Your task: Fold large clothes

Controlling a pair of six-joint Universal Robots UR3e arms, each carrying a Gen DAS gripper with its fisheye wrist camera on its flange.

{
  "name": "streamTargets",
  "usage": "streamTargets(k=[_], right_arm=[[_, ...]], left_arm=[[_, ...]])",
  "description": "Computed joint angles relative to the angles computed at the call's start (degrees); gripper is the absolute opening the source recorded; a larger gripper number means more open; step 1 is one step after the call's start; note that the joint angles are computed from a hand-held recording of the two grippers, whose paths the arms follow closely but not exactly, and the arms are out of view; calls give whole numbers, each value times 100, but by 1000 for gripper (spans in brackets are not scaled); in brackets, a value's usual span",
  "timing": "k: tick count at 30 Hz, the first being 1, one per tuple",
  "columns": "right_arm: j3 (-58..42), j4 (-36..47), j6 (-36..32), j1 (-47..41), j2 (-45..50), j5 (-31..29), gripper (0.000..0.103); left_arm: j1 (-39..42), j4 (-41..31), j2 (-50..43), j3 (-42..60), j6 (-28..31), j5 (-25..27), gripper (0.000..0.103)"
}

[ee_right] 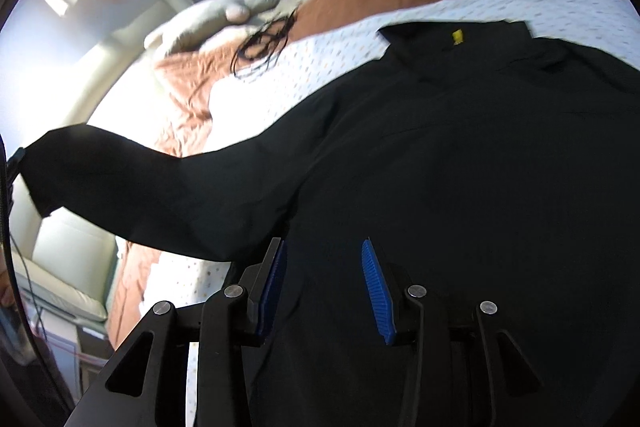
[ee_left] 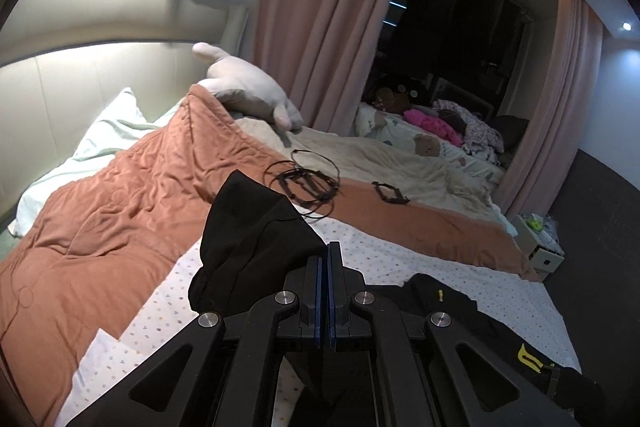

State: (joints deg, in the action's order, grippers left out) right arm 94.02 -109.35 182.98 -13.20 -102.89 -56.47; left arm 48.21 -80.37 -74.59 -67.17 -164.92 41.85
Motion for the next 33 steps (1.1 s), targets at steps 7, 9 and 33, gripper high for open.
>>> streamTargets(k=[7, 9, 33], right_arm=[[42, 2461, -1691, -2125, -1622, 836, 40], [-67, 3247, -2235, -2737, -1937, 1019, 40], [-876, 7969, -7220, -8047, -2326, 292, 41]], left_arm=[[-1599, 554, -353, 371, -724, 676, 1], [-2049, 678, -504, 498, -867, 894, 1], [-6355, 1155, -2941, 1208, -1817, 2086, 54]])
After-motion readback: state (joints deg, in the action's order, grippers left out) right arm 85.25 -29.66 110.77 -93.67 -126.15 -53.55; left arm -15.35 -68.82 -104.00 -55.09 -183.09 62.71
